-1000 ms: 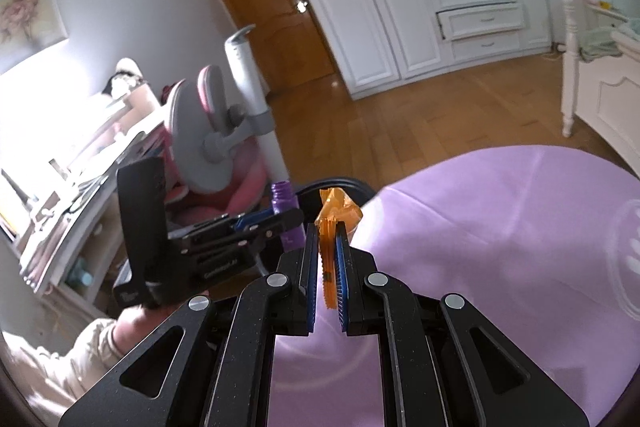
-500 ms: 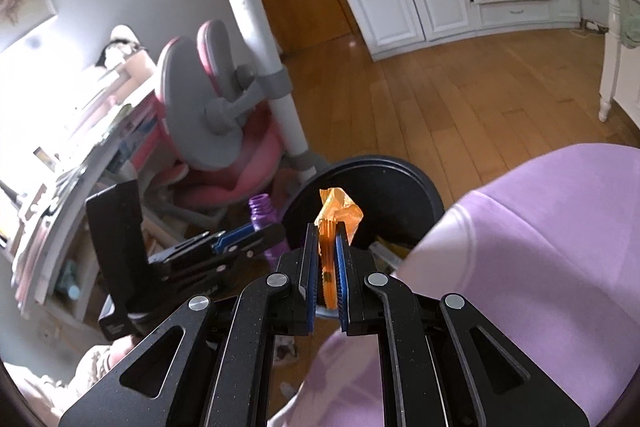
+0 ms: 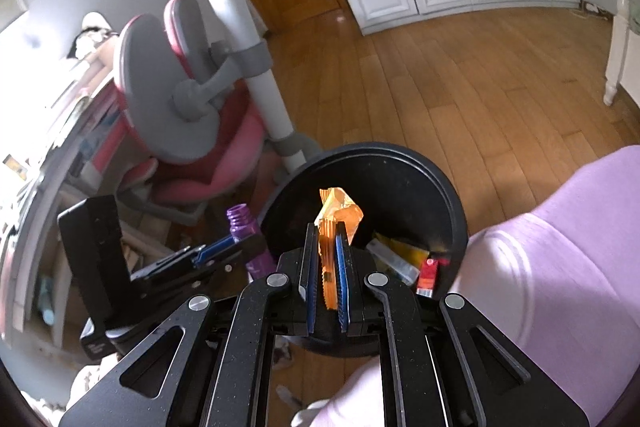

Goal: Collect trash
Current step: 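Carry both items over the black bin and open both tools to drop them, then move both open tools back toward the table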

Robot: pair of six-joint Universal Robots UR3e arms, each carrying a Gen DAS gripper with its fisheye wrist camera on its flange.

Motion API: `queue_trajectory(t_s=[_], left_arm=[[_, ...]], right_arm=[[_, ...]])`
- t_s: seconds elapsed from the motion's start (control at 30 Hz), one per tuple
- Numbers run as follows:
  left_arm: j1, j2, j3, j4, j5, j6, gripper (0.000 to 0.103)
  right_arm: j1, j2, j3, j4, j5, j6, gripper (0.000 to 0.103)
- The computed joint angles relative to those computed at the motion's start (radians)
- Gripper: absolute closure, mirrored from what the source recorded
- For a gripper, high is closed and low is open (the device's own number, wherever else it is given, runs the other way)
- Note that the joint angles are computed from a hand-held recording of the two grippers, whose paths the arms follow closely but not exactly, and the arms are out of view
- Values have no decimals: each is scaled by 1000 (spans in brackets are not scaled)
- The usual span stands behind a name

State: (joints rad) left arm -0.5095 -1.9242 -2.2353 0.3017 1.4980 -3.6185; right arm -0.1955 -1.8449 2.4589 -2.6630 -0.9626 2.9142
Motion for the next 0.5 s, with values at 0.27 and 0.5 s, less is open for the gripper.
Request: queue_trajectory(t_s=[0.27,0.5], left_arm=[[5,-22,48,-48,16,0,70],[-89,8,71,-43,150,-30,20]], right_arm=[[33,113,-61,-26,-20,29,76],[-104,-100,8,122,66,-18,28]])
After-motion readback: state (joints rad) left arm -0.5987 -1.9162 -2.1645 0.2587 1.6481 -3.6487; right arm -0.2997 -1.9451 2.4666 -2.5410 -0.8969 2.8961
